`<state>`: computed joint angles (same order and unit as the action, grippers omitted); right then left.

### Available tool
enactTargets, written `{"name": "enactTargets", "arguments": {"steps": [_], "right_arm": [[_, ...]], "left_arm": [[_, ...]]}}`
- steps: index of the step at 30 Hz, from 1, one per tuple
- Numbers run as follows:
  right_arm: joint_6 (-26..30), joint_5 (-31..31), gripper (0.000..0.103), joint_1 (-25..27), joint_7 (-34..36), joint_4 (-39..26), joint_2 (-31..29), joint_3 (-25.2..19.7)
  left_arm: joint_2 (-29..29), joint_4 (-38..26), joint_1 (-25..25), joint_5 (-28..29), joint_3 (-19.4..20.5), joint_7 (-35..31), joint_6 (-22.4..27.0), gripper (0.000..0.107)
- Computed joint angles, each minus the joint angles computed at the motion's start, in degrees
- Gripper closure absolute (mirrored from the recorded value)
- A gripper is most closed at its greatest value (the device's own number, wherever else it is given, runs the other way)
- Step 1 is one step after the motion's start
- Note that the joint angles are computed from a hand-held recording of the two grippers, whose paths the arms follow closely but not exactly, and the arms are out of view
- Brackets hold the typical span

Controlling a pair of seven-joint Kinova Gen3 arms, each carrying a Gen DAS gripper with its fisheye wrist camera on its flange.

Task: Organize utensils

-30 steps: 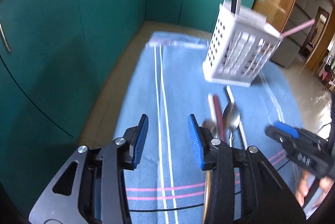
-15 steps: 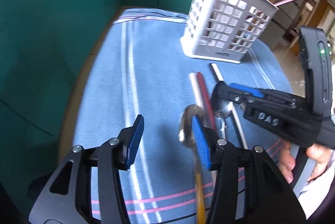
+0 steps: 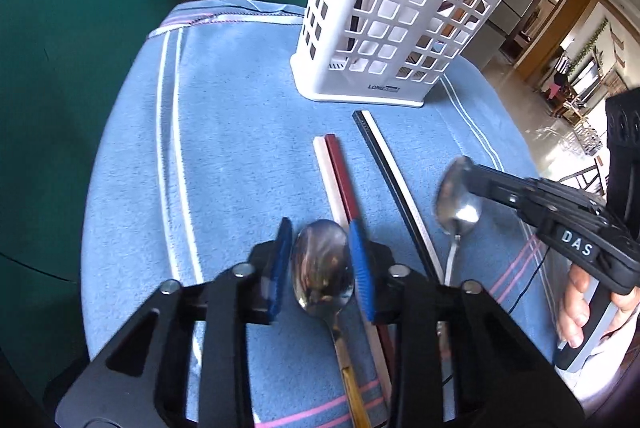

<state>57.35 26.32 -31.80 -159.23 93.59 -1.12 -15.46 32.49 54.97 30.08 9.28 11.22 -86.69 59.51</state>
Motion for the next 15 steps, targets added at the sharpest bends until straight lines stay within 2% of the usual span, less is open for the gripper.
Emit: {"name": "enactTargets", "arguments": {"steps": [2,3,6,11,13,15], "right_arm": [[1.63,-0.42,0.101,0.58,-0.94,1.55,-2.18,0.07],[1.96,-0.82,0.101,0.94,-1.55,2.55,-3.22,-0.16],[0.57,-3.51,0.101,3.06,-2.97,6.2,-5.47,-0.05],[-5.58,-8.11,0.095,6.4,-2.85,11.38,-7.25,0.35],[-7.64,-9.21,0.088,7.68,-2.06,12.83,-8.53,0.44],[-7.37,-9.56,0.079,8.67,-1.28,12.76,-9.15,-0.24]], "left_arm": [[-0.1,0.22,-0.31,0.45,0.1,0.11,-0.14,0.085],[-0.46,0.64,-0.2,0.3,-0.15,0.5,-0.54,0.096],[-1.51,1.86,-0.19,0.04,-0.41,1.24,-1.04,0.1],[-2.97,4.19,-0.44,-0.46,-0.25,1.41,-2.12,0.1],[-3.15,4.81,-0.96,-0.07,-0.1,1.51,-2.48,0.099],[-3.33,5.39,-1.9,0.6,0.17,1.05,-2.58,0.096]]}}
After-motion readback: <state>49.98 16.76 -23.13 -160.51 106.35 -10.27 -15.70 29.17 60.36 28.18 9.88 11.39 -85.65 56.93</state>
